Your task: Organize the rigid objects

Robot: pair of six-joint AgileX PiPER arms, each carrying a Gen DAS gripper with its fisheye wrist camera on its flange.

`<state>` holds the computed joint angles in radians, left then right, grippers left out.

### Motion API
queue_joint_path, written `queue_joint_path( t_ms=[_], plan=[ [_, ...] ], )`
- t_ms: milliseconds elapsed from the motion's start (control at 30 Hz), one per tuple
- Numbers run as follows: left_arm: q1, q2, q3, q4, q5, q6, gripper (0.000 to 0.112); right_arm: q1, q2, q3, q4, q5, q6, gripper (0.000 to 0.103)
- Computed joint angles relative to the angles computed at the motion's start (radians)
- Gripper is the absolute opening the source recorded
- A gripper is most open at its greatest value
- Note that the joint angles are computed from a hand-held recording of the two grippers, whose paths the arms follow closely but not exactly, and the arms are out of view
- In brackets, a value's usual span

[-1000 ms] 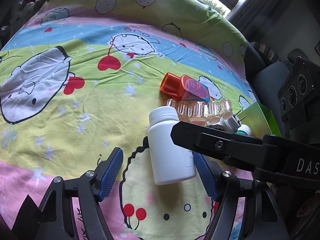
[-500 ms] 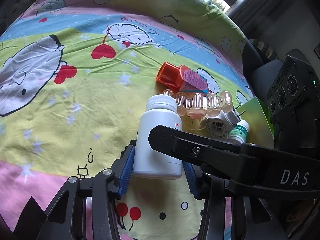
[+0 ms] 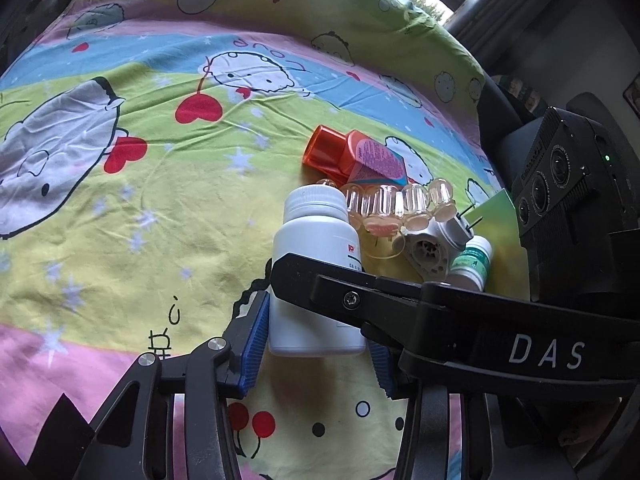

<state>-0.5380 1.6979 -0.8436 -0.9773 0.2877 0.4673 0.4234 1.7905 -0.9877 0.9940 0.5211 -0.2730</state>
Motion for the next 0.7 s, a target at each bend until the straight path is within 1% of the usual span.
queue_joint_path(
  t_ms=[233,333,500,600,633,700],
  plan=[
    [-0.03,-0.047,0.018,0.033,-0.029,-0.023,0.047,0.006,-0.071,0.052,0.019,-0.034,-0.018,0.047],
    [-0.045,-0.066,0.025,0.021,-0.035,-0.002,0.047,0.013,-0.117,0.084,0.0,-0.059,0.006,0.047],
    [-0.086,-0.087,0.031,-0.013,-0.052,0.036,0.047,0.028,-0.199,0.138,-0.08,-0.102,0.096,0.047],
    [-0.117,-0.098,0.029,0.049,-0.06,-0.013,0.047,0.044,-0.252,0.186,-0.102,-0.149,0.139,0.047],
    [-0.129,-0.101,0.028,0.075,-0.063,-0.036,0.047,0.053,-0.269,0.201,-0.127,-0.165,0.169,0.047],
    [-0.151,-0.105,0.027,0.096,-0.069,-0.057,0.047,0.069,-0.3,0.219,-0.222,-0.184,0.271,0.047]
  ],
)
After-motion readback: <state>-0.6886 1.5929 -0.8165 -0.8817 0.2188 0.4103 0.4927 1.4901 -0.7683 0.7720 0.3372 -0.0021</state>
